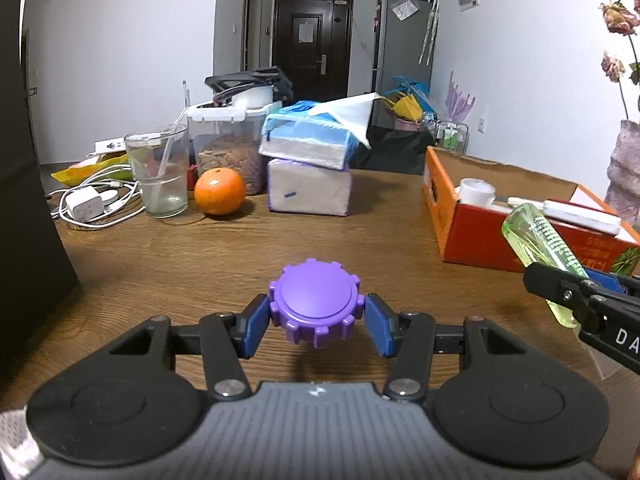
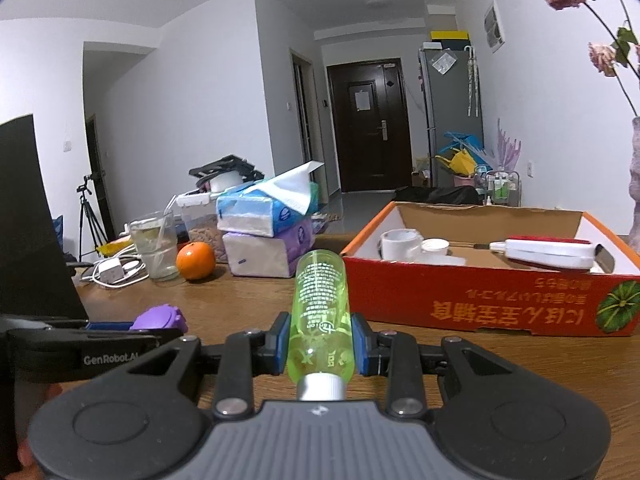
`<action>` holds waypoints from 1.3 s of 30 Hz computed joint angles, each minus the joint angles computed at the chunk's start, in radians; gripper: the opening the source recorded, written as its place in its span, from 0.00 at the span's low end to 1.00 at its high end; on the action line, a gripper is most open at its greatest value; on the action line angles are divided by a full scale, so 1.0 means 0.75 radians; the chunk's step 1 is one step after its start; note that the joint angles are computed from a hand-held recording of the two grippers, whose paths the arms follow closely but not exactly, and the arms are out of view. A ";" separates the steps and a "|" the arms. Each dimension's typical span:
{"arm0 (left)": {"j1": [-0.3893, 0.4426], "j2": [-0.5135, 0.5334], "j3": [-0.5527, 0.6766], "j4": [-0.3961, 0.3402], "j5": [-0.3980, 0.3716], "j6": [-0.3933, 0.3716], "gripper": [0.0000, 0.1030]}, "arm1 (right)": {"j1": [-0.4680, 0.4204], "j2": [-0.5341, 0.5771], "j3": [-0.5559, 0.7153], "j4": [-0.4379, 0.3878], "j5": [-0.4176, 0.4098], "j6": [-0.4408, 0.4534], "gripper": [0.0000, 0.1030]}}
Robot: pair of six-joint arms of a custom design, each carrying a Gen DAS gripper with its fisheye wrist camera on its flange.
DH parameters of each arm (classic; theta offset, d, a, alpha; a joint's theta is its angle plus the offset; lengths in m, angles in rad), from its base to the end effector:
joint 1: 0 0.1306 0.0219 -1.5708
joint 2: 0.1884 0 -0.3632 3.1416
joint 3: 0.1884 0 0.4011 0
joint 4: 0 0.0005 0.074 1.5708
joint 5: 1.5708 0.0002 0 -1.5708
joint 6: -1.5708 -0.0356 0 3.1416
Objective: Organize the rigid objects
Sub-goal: 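Carry the purple cap and green spray bottle over the cardboard box with both tools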
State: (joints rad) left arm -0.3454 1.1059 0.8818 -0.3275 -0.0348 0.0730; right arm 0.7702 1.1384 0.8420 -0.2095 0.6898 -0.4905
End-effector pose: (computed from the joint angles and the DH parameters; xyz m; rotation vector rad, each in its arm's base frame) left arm 0.3833 -0.1371 0.3333 0.2686 2.1122 -0.2109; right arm 0.3078 0.2664 0.3165 0.1344 1.9509 0.1092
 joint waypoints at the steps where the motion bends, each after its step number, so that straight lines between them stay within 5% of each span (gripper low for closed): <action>1: -0.010 -0.004 -0.002 0.003 -0.005 0.005 0.52 | -0.002 -0.014 -0.010 0.003 0.004 0.000 0.29; 39: -0.319 0.112 0.143 0.088 -0.205 0.163 0.52 | -0.177 -0.322 -0.198 0.086 0.039 0.081 0.29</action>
State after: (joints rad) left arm -0.5844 1.1899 0.9892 -0.2618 -0.1886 0.1950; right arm 0.6377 0.8972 0.6932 -0.1451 0.7194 -0.4298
